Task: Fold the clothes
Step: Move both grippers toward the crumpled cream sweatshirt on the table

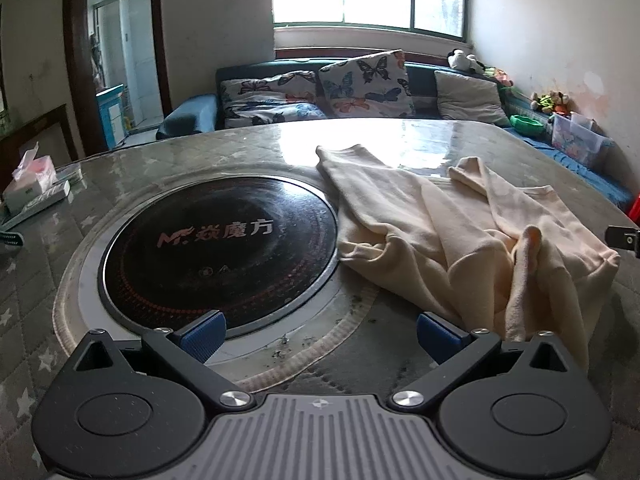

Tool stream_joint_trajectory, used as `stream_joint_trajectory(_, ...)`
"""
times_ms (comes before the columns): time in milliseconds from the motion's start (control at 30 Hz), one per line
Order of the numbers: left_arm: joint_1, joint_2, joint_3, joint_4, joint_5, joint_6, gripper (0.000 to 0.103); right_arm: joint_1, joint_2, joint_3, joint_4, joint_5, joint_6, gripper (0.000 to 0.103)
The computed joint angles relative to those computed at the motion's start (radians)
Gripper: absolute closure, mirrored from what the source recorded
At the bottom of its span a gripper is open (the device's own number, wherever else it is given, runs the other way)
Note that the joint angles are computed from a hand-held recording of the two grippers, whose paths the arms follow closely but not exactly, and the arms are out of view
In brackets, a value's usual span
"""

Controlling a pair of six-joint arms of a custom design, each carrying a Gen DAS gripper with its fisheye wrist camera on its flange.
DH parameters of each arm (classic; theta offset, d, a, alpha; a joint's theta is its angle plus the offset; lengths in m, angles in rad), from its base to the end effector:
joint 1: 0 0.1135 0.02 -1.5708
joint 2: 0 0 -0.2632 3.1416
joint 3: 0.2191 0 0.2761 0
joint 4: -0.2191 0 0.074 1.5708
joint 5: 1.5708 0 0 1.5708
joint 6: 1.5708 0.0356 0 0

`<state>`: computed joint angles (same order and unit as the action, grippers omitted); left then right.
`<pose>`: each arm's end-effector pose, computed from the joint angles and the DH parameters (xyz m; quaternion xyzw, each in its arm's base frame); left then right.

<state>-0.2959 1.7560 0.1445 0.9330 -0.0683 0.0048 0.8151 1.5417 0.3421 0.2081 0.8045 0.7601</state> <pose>0.1946 -0.0568 0.0317 0.1205 0.8936 -0.0321 0.4312 0.1696 0.1426 0.0646 0.0875 0.8846 -0.0785 0.4513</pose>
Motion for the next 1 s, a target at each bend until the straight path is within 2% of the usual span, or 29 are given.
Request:
stream_joint_trajectory(133,-0.027,-0.026,0.008,-0.049,-0.020,-0.021,0.000,-0.003,0.015,0.006,0.015,-0.002,-0.013,0.000)
stream_joint_trajectory(267,0.014,-0.019,-0.055,0.056,0.033,-0.027,0.000,0.003,0.005,-0.005,0.030,-0.005,-0.013,0.000)
stream_joint_trajectory(367,-0.010,-0.088,-0.040,-0.049,0.003,-0.025,0.000,0.041,-0.014,-0.004,-0.017,0.021,0.021,0.000)
stream_joint_trajectory(1000,-0.036,-0.202,-0.086,-0.087,0.005,-0.030,0.001,0.105,-0.093,-0.019,-0.067,0.009,0.013,0.000)
